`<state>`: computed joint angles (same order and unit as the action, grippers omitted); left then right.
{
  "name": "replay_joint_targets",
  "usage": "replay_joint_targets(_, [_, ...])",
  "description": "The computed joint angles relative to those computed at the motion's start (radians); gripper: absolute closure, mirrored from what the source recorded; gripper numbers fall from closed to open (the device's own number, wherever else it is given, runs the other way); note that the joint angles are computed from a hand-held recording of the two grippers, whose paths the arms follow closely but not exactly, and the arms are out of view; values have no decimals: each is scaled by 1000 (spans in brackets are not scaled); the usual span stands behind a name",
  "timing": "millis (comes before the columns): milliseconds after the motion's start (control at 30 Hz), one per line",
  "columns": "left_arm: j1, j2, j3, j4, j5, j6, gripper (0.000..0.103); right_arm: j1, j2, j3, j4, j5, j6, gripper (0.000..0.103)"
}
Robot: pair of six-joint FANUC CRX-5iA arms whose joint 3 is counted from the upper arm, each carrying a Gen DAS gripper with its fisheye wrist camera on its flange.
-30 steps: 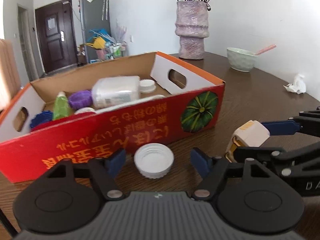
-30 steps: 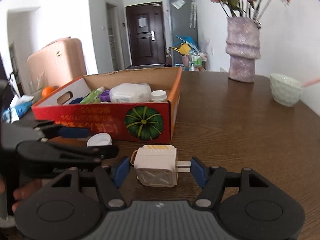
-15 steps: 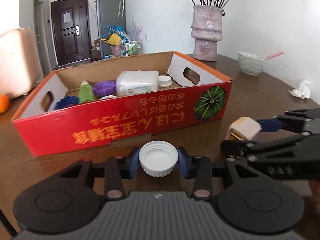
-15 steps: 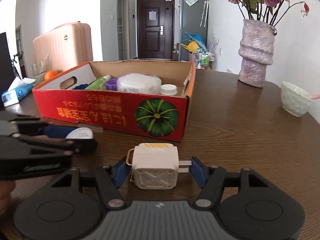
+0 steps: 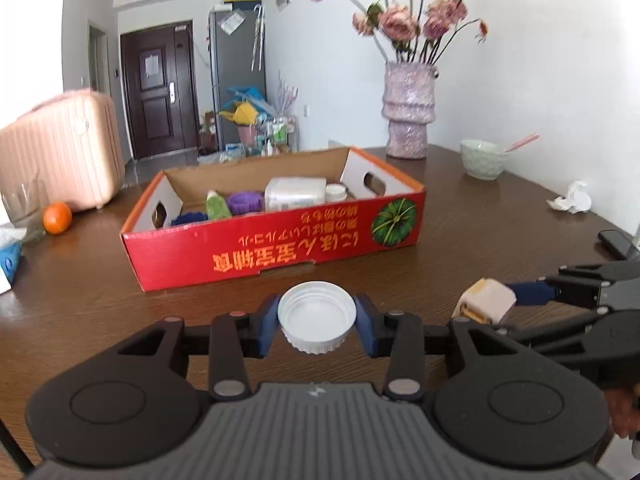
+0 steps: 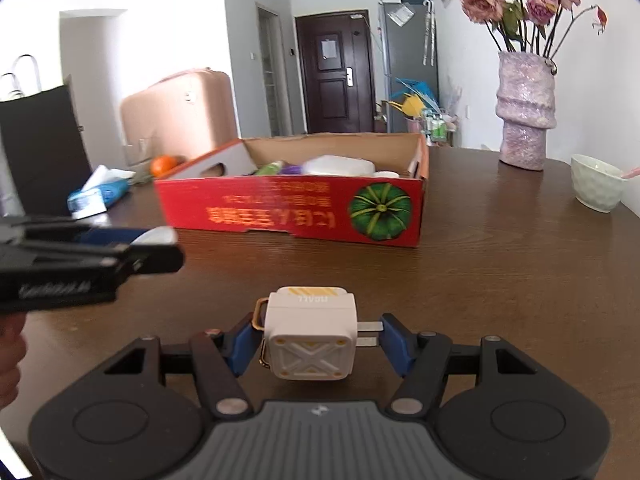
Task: Organize rigid objects
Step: 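Carry the white cap and beige cube into the box and open both grippers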
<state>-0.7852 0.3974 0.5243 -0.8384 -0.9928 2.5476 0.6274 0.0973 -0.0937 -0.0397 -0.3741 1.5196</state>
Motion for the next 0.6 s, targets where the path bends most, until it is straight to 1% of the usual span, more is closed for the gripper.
replay_joint_targets(100, [-21,-17,-14,-32,-2,20,62,10,-36,-42,34,37,-36,39])
replay_joint_targets(200, [-28,-28,-23,-43,-11,38,62,11,-48,-55,66,60,-71,39])
replay_joint_targets(233, [-26,-31,-25,-44,-13,43,62,6,-44,-34,30,45,-44,39])
replay_joint_targets(300, [-14,-35,-25,-39,-9,52,62,-16,-33,26,-87,2,54,39])
replay_joint_targets(367, [26,-44,-30,0,40,42,62,-35,-15,82,-155,-23,115,39])
replay_joint_targets(433, [65,-43,-19,30,98,12,62,-45,10,131,-163,-25,133,39])
replay_joint_targets(533, [119,-14,34,77,161,-73,62,-49,72,211,-98,-6,118,39])
replay_joint_targets(600, [157,10,65,125,209,-119,62,-58,150,313,-53,-33,111,39])
